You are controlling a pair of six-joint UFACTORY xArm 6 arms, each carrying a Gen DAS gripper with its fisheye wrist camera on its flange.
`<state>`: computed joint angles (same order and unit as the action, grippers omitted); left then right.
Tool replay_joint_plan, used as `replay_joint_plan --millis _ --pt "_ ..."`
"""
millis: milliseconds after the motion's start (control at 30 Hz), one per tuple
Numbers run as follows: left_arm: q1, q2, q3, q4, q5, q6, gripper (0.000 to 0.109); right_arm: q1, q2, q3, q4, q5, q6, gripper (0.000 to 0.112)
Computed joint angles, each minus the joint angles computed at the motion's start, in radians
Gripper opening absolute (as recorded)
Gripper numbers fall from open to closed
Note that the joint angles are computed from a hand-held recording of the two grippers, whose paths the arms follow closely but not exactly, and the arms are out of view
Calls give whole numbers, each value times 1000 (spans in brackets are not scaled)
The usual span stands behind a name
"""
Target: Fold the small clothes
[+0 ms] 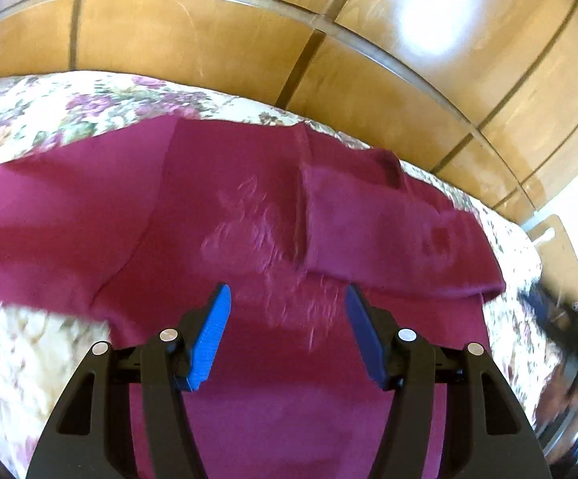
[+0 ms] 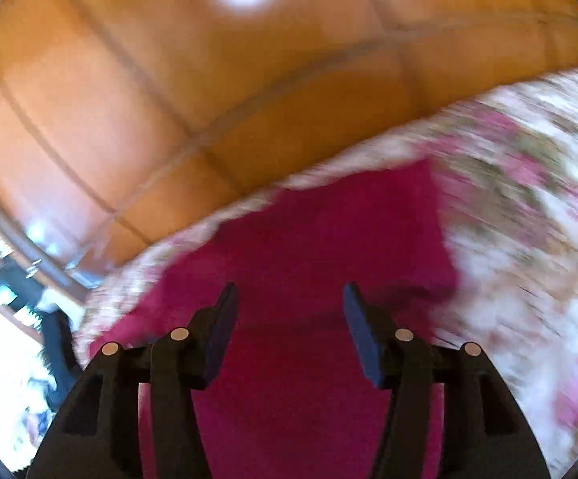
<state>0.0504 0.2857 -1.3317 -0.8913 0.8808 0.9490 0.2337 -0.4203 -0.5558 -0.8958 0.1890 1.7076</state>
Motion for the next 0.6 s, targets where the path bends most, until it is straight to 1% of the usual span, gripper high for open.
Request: replay_joint_plan --millis 100,133,200,233,300,333,367,400,467,500,533,567,600 --pt "-41 70 -83 29 -4 -59 59 -17 -89 114 69 58 0 55" --pt "-55 98 -117 44 7 -86 59 -24 -96 132 75 70 3 55" --pt "-74 133 -157 64 15 -126 59 -46 -81 146 69 64 16 55" --pt "-85 150 -178 67 23 -141 55 -55 -66 142 64 60 18 55" --pt "-102 173 -211 88 37 -163 24 -85 3 99 23 32 37 55" --pt "-112 180 -222 103 30 -175 17 -100 38 74 -18 11 69 55" --pt "-119 171 -216 103 6 -170 7 -110 69 46 -71 2 113 58" --pt "-120 164 -213 94 -3 -162 7 -111 100 2 -125 27 162 58" --pt "-100 131 -195 21 -11 -118 6 -115 129 -43 -211 72 266 59" --pt "-88 113 -183 -12 -14 -100 6 -127 142 -55 -248 65 321 59" --pt "-72 88 -166 -51 -23 -73 6 -127 148 -61 -254 69 333 59" --pt "-57 70 -152 -76 -31 -50 6 -122 160 -68 -239 84 313 59" --pt "-46 56 -135 -83 -52 -34 5 -112 175 -71 -190 100 252 59"
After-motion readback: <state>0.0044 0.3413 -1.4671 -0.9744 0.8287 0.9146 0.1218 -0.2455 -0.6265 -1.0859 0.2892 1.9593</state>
